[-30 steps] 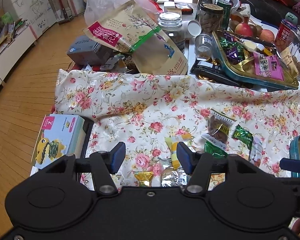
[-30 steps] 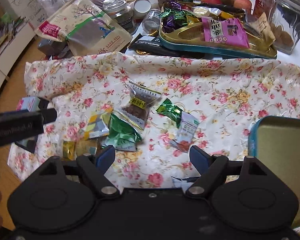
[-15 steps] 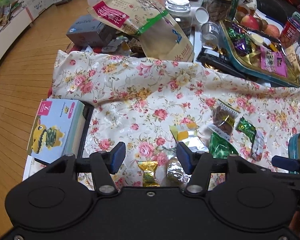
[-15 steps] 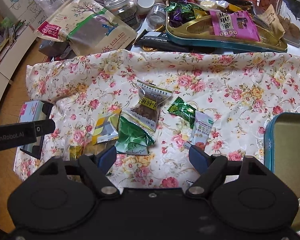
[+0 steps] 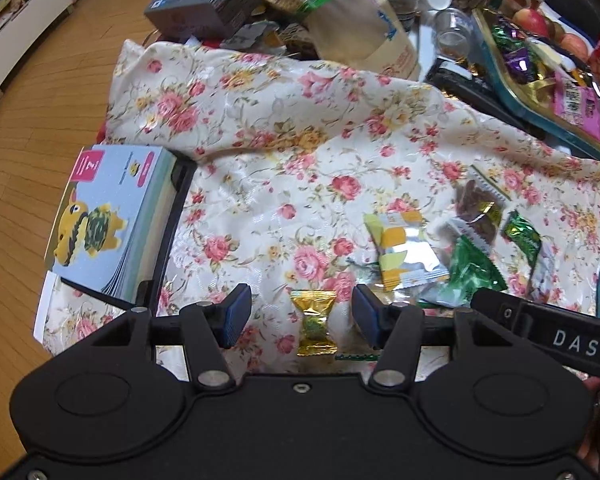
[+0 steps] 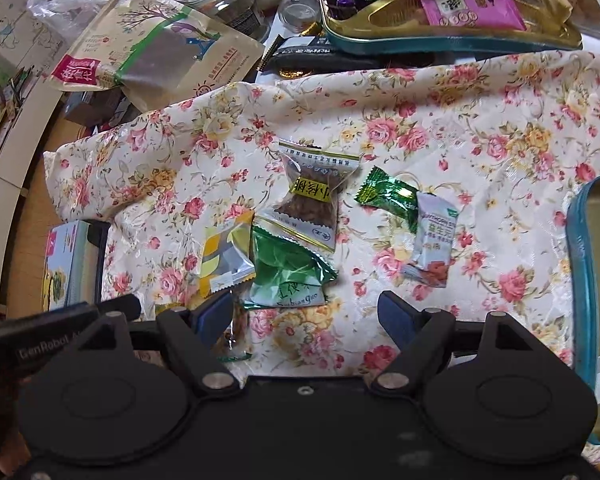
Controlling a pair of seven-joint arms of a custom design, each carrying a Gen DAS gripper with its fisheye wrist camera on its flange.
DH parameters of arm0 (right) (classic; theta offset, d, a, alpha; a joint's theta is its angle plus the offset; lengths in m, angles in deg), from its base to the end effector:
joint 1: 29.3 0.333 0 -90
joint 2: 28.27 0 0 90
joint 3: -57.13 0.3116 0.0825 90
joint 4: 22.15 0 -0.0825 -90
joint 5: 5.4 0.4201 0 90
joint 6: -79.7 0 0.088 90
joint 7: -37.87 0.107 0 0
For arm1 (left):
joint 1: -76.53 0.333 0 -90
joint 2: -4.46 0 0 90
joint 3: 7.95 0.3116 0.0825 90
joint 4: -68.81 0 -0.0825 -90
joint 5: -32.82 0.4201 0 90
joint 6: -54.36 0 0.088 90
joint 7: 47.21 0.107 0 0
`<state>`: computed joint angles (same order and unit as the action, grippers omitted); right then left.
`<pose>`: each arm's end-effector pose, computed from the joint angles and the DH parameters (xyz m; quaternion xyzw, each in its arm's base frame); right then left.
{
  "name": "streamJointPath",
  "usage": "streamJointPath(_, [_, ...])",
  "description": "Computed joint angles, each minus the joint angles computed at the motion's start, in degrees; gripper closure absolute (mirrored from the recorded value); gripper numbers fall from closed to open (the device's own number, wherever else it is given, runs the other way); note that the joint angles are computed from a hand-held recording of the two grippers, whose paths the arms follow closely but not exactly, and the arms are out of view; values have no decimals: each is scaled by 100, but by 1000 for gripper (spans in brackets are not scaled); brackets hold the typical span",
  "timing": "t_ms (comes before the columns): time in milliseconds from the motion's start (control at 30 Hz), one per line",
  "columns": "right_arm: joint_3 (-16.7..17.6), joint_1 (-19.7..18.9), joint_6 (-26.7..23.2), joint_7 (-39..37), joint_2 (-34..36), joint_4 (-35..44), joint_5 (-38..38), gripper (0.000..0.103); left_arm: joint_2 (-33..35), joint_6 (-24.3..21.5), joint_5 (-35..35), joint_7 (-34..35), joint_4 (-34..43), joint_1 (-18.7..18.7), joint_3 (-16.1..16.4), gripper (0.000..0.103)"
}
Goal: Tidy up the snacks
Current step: 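Grasp the gold-wrapped candy with the left tool while the right tool grasps the green packet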
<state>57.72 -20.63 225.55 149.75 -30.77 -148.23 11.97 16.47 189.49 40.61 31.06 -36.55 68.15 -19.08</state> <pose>0.5791 0.0906 0.4181 -0.5234 0.8235 -0.0005 0.2189 0.6368 -0.2167 0.4282 -0.6223 0.7661 -0.1191 0.1077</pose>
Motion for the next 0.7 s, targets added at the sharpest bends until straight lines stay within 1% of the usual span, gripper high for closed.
streamJointPath(100, [31,27,-18,286,185,154,-199,20,57,-99,57,-44,57,-9,14,42])
streamJointPath(233, [38,78,221,689,331,203,-533,20,77,-95,59,-70,68,-3,11,42])
streamJointPath(300, [25,98,279,1027,397,230,-752,20,98,-112,25,-44,89,4,1,42])
streamJointPath(433, [-5,126,385,1492,519,269,-932,20,142,-134,-48,65,99,17,-20,42])
streamJointPath(500, [-11,136,337,1484,593,339,-976,20,187,-229,-103,66,151,19,-25,42])
streamJointPath(567, [-7,148,436,1361,632,344,-954,21,224,-310,-204,106,201,32,-44,42])
streamJointPath(700, [-32,200,554,1282,708,383,-1342,23,204,-224,-93,76,148,-18,-34,42])
